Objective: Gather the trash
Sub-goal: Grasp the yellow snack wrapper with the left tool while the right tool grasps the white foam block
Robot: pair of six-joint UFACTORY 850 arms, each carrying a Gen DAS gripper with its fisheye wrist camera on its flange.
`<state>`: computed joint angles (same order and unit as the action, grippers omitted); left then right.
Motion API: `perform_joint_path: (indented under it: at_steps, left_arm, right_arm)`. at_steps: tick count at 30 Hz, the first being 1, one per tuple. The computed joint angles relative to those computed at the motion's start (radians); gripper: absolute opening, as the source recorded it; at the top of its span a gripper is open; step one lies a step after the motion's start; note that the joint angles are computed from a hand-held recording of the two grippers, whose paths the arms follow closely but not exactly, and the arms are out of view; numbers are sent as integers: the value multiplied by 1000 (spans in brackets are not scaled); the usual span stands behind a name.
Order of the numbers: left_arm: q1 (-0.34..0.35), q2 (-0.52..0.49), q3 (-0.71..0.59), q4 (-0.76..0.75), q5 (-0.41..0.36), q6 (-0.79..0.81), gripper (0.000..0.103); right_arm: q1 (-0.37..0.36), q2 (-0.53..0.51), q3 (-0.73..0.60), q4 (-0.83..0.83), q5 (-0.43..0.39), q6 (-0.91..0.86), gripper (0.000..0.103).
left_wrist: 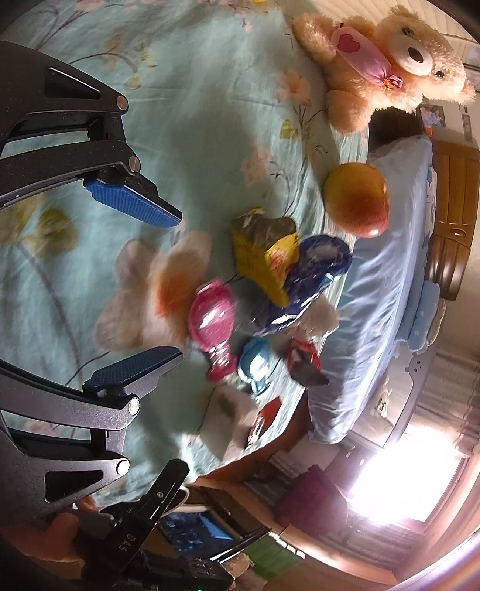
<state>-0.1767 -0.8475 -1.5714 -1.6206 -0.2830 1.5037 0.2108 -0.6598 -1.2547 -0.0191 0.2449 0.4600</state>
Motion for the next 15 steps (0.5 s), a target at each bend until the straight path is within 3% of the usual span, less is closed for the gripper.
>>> perform_joint_path:
  at_steps: [7,15]
  left_arm:
    - [4,-58,-107,101,33,-105,68]
    - [1,-141,-244,366,41,-365,68]
  right_arm:
    - [-7,-53,-92,69,-39,-98,91]
    - [-12,-107,-179,243,-79,-303,85]
